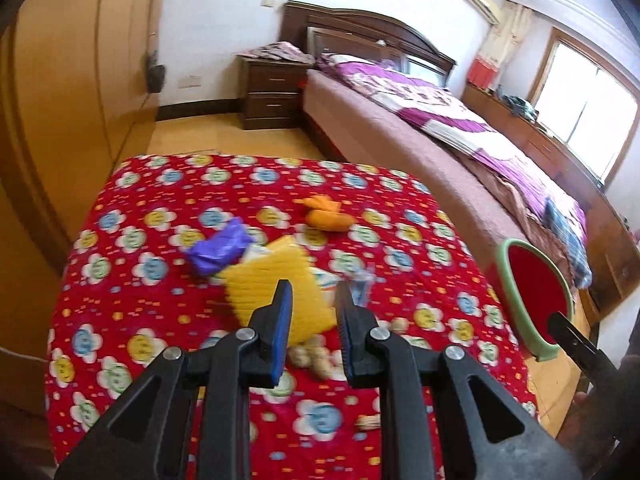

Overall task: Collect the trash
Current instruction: 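Grasp the yellow foam net with the right tool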

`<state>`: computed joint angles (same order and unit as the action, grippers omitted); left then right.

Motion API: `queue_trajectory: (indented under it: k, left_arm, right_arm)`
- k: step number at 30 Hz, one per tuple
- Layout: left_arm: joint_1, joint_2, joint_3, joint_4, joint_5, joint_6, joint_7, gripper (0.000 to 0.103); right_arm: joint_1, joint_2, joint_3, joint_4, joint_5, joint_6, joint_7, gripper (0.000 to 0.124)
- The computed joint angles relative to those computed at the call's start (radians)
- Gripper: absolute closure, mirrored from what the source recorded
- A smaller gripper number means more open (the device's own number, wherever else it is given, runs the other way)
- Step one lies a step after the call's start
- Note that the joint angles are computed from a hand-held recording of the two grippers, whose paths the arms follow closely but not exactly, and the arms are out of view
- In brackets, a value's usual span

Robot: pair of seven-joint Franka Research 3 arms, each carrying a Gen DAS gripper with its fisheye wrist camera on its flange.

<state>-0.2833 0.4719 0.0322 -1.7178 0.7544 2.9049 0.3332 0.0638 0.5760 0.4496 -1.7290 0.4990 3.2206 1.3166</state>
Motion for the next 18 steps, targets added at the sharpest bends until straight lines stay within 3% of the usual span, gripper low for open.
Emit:
queue_trajectory:
  k: [7, 14, 18]
  left_arm:
    - [0.016, -0.034, 0.032, -0.060, 0.042, -0.015, -0.054, 0.082]
    - [0.064, -0.037, 0.020, -0.095, 0.043, -0.006, -0.072, 0.082]
    - [0.087, -0.022, 0.009, -0.095, 0.008, -0.001, -0.050, 0.082]
  right_arm:
    - [0.118, 0.027, -0.105, 0.079, -0.012, -0.080, 0.033, 0.064]
    - [0.226, 0.073, -0.204, 0.176, -0.036, -0.167, 0.073, 0.064]
    - [0.272, 0.110, -0.244, 0.241, -0.068, -0.221, 0.092, 0.056]
